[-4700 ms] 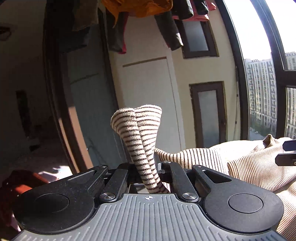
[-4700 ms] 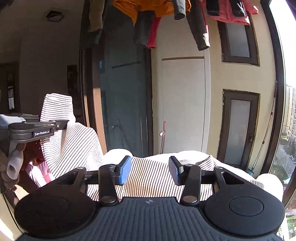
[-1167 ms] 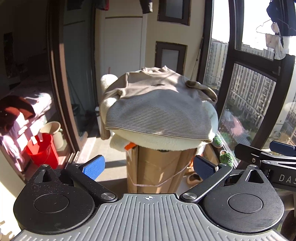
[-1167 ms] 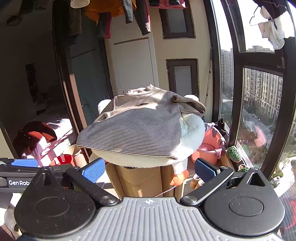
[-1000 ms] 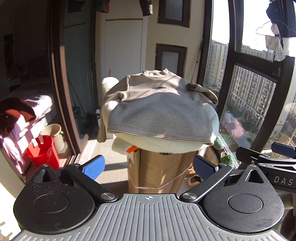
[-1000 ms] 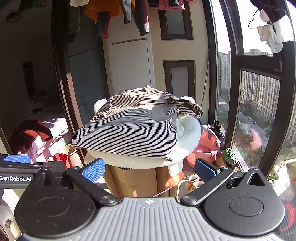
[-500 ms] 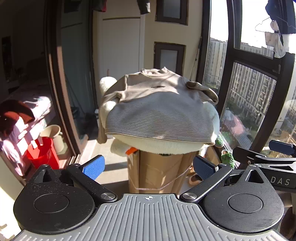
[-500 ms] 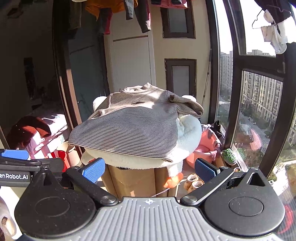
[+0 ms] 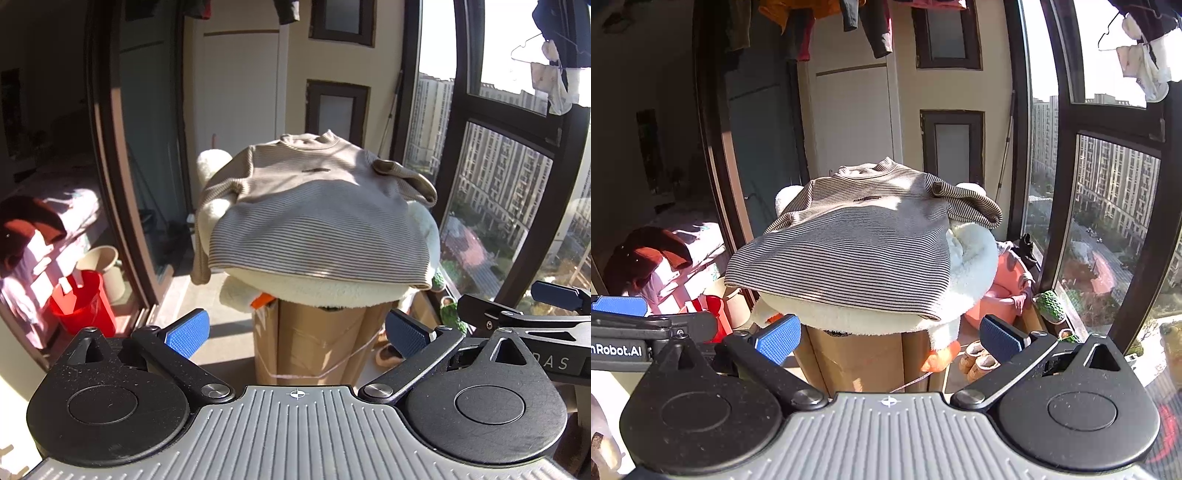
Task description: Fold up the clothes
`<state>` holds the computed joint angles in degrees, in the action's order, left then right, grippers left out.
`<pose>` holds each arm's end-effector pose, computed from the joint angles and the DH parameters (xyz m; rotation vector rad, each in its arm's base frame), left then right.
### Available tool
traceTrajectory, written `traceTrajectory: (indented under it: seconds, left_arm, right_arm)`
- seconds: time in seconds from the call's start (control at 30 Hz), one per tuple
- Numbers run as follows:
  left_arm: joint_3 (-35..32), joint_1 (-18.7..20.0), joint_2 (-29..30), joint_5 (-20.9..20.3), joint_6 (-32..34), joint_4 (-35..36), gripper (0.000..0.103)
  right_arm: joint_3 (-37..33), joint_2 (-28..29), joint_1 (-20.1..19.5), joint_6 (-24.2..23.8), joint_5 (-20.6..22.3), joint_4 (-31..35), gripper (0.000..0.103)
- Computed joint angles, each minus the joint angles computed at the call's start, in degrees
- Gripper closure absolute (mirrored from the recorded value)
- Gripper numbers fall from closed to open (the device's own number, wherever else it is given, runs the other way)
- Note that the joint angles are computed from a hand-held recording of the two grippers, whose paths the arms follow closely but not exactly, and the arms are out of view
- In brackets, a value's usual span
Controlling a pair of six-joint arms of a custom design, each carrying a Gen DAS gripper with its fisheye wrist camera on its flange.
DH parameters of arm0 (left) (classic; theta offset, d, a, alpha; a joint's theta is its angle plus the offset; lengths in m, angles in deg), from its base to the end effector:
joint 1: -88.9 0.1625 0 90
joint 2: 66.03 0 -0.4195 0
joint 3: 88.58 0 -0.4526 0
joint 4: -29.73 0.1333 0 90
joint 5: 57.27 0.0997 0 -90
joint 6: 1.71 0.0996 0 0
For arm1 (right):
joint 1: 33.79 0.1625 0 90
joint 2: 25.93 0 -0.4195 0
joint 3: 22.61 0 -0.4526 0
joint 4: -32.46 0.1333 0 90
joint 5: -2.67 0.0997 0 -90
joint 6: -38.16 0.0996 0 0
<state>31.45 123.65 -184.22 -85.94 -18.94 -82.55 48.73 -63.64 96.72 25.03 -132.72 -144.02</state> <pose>-0.1735 -0.3890 0.5078 0.5012 2.1869 -1.1064 0.5831 -0.5865 0.2057 0.6013 -2.2316 1.3165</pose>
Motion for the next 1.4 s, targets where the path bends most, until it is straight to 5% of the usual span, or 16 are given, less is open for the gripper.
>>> traceTrajectory:
  seconds: [0.53,1.0,1.4]
  left_arm:
    - [-1.1,2.5,0.5,-0.1,1.4,-0.9,0.0]
    - [-1.5,3.6,-0.1,0.0,0.8,0.5,0.0]
    - [-2.8,6.1,1.4,-0.7,2.0,-0.9,0.0]
  right_arm:
    - [26.3,-6.8,6.7,8.1,-3.9,-11.8,0.0]
    - [30.4,-3.2,8.5,10.5,-4.9,-16.0,0.0]
    - [27.0,-1.3,8.3,11.3,-4.1,-12.2,0.0]
